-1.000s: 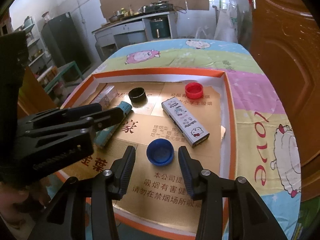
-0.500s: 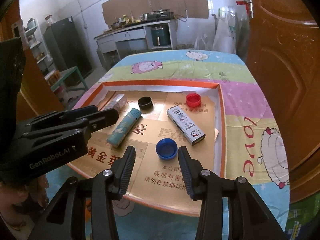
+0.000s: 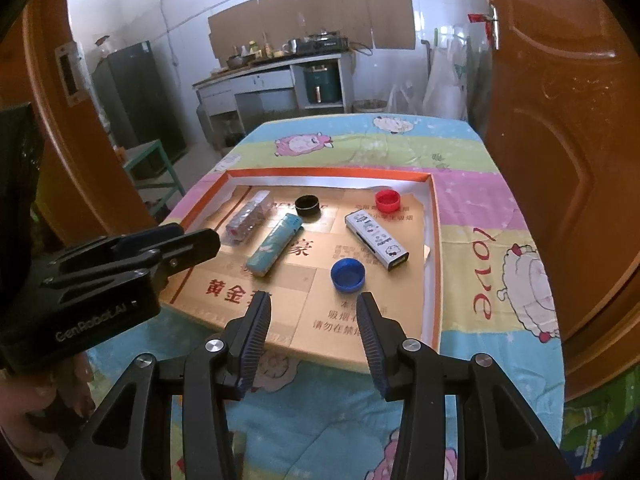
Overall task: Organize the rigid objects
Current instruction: 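Withdraw both grippers from the tray toward the gold box and orange caps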
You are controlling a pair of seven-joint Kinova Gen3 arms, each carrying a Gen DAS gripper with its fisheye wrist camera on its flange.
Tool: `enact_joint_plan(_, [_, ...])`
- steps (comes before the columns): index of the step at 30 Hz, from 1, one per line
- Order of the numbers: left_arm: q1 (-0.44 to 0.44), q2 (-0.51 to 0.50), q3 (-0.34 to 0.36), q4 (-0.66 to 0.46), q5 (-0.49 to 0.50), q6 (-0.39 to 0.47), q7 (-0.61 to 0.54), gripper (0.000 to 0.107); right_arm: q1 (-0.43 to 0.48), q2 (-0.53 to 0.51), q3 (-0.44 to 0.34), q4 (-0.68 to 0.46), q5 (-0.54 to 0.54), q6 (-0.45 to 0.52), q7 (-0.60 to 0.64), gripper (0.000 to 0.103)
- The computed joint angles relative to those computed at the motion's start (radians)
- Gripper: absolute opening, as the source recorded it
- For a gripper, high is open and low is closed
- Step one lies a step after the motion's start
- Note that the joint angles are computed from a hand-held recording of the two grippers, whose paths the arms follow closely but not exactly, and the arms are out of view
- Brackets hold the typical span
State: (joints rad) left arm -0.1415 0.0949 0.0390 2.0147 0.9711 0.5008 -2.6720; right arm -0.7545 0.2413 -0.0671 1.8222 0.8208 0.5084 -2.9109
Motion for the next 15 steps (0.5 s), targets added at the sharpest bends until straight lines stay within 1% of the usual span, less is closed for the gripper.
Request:
enact_joint_plan(2, [-0.006, -0.02, -0.005, 0.016, 0.016, 0.006, -0.017, 0.044, -0.019, -0.015, 0.0, 0.008, 0.021, 0.018, -0.027, 0.046])
enact_joint_plan(6, [-0.013, -0.058, -0.034, 0.048, 0.055, 0.03, -0.059, 0.044, -0.039, -0.041, -0.023, 0.021, 0.067, 0.056, -0.085, 0.046])
enact_joint_plan(11, [-0.009, -0.109, -0.076, 0.092, 0.086, 0.06, -0.104, 0.044, -0.057, -0.069, -0.073, 0.038, 0.127, 0.115, -0.162, 0.046])
enact_joint_plan(15, [-0.008, -0.151, -0.113, 0.124, 0.114, 0.083, -0.148, 0.044, -0.066, -0.082, -0.111, 0.04, 0.155, 0.156, -0.199, 0.046])
